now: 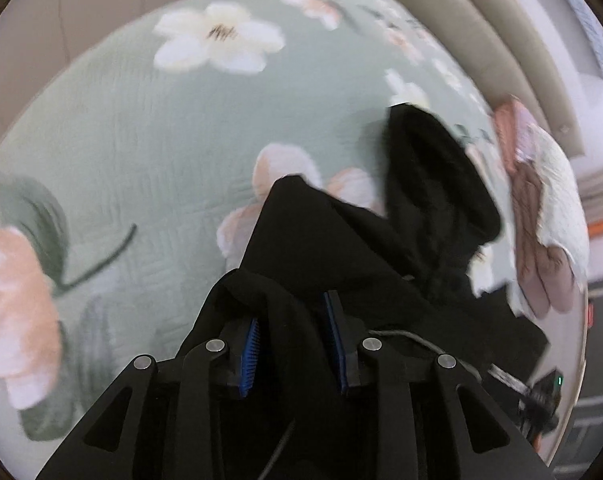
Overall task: Fold large clothes
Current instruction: 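Lay the hem down near the hood with both grippers and release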
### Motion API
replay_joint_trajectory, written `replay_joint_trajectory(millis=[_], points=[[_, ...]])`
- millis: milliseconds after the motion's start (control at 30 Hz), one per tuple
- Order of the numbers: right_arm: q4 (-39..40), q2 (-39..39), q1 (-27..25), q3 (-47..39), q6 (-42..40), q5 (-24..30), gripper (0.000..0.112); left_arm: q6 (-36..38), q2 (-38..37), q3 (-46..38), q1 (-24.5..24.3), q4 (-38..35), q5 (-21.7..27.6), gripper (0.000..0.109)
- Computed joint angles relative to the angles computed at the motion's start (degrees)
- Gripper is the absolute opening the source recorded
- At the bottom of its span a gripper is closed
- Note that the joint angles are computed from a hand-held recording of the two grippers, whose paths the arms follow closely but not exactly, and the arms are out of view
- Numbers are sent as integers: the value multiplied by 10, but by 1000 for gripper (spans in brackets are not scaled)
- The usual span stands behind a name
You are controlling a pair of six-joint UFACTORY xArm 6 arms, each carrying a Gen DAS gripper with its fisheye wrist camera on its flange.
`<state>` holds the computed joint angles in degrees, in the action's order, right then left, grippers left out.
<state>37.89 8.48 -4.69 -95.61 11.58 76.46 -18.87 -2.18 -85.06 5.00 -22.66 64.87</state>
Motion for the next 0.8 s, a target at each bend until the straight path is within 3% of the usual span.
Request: replay_joint_trajectory(millis=[200, 367, 500, 633, 700, 800], points=[[51, -25, -30, -31, 14, 22, 44, 107, -43, -18, 101, -211, 109, 45], [-33, -65, -3, -57, 13, -21, 83, 144, -38, -81, 80, -99, 121, 60], [-151, -32, 53, -110, 7, -14, 85, 165, 13, -119, 35, -19, 111, 60], [-241, 20, 98, -154, -19, -9, 85, 169, 59, -127, 10, 44, 72, 60], [-244, 42, 102, -169, -39, -6, 85, 175, 81, -133, 11, 40, 59, 60], [-283, 63, 112, -184, -66, 1, 85, 209, 122, -175, 30, -26, 101, 60]])
